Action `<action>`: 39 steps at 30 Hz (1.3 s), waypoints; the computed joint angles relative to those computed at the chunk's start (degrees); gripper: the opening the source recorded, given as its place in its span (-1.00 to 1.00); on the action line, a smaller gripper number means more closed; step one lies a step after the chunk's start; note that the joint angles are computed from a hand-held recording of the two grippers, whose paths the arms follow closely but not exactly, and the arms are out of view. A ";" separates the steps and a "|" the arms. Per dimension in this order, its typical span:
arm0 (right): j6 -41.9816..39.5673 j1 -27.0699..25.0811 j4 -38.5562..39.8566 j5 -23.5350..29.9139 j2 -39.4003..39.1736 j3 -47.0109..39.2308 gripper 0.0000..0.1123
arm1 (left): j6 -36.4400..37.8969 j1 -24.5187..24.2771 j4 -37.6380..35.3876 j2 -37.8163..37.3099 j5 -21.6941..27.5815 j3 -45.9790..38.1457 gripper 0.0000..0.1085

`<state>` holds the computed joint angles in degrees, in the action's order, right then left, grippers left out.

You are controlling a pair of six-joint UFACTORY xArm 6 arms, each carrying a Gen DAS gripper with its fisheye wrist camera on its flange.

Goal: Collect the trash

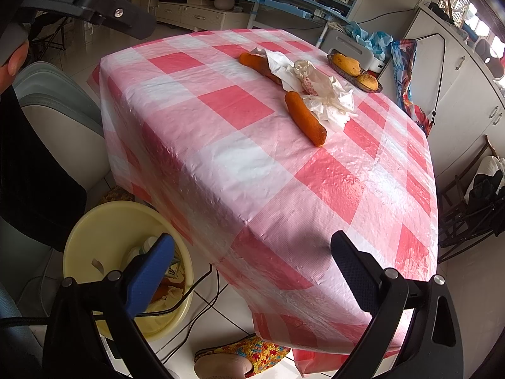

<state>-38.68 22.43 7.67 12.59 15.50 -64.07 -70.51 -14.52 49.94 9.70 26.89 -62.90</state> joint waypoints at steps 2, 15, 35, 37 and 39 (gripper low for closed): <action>0.13 0.01 -0.13 -0.01 0.01 0.01 0.69 | 0.25 0.00 -0.20 0.20 0.06 -0.30 0.76; 0.20 0.08 -0.07 -0.18 0.04 0.00 0.69 | 0.31 0.01 -0.21 0.85 -0.09 -0.74 0.76; 0.92 0.27 -0.98 -0.20 0.10 -0.09 0.69 | 1.55 0.03 -1.14 1.85 0.27 -2.20 0.76; 0.76 0.32 -0.72 -0.34 0.04 0.02 0.69 | 1.63 0.13 -1.12 1.83 0.00 -2.01 0.76; 0.39 0.42 -0.12 -0.51 0.02 -0.02 0.69 | 1.52 0.35 -1.46 1.91 -0.39 -2.01 0.76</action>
<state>-38.29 22.85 7.54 12.08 15.52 -64.09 -68.99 -14.17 48.47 11.61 26.51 -64.91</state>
